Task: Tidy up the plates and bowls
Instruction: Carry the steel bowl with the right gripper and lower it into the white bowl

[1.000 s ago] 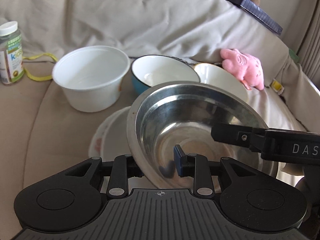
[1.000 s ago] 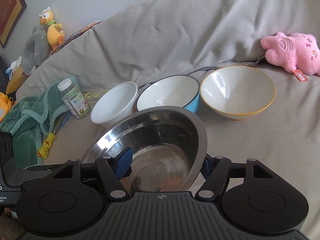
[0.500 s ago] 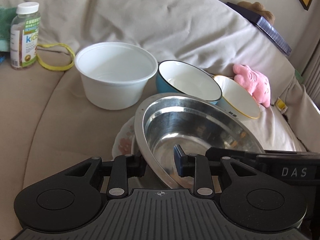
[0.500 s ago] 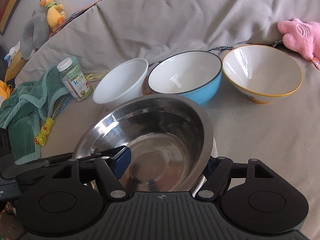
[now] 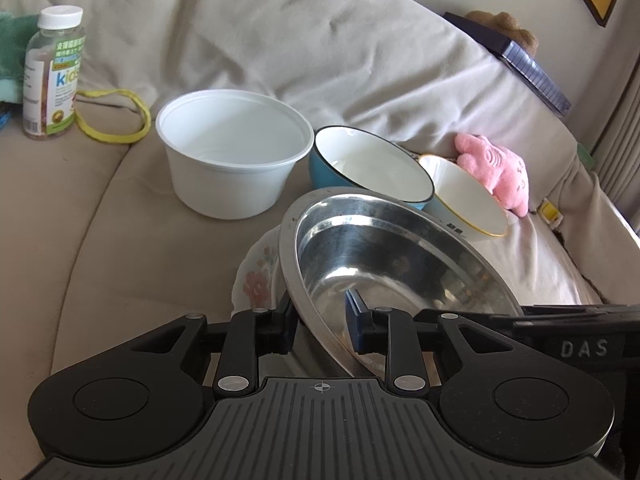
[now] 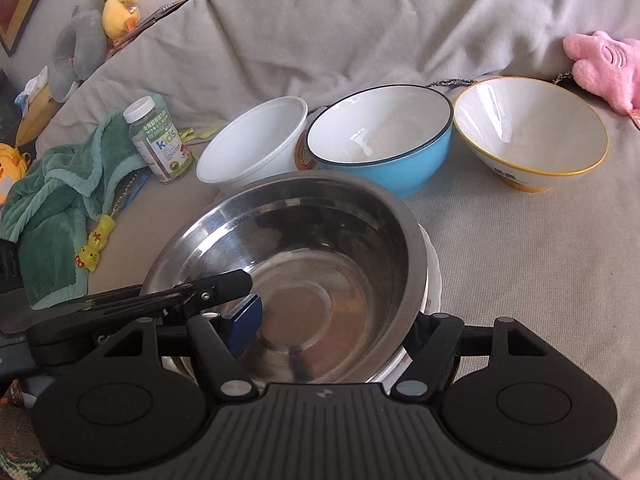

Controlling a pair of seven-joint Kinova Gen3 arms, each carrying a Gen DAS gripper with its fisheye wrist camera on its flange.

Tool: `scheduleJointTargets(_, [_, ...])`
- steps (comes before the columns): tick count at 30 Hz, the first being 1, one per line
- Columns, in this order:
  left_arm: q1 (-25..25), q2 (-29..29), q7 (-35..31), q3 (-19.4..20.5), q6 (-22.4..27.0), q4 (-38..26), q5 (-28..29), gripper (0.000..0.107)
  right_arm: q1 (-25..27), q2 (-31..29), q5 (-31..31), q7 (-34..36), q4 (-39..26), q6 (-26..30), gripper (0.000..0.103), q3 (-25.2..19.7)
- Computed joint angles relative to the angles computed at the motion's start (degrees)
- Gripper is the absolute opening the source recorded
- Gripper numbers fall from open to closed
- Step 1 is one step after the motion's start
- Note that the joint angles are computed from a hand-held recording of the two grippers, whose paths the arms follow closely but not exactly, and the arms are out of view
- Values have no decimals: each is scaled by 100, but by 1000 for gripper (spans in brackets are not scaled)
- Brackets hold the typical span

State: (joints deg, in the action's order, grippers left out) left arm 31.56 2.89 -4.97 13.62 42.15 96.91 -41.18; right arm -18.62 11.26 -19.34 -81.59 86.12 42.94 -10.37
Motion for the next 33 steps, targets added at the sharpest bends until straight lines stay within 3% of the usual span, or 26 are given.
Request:
scheduleJointTargets(5, [-99, -208, 425, 39, -278, 318, -254, 23, -310, 42, 607, -545, -127, 21, 71, 102])
scheduleJointTargets(10, [25, 16, 420, 160, 110, 110, -569, 23, -517, 48, 1137, -902, -175, -22, 71, 132])
scheduleJointTargets(22, [375, 72, 484, 85, 706, -66, -857, 26, -530, -104, 1288, -838, -227, 326, 72, 70])
scheduleJointTargets(29, [379, 88, 237, 138, 836, -154, -749, 27, -721, -208, 1802, -1090, -285, 647, 77, 107])
scheduleJointTargets(33, [452, 178, 148, 124, 1159, -273, -636, 26, -601, -195, 1573, -1012, -341, 889, 77, 98])
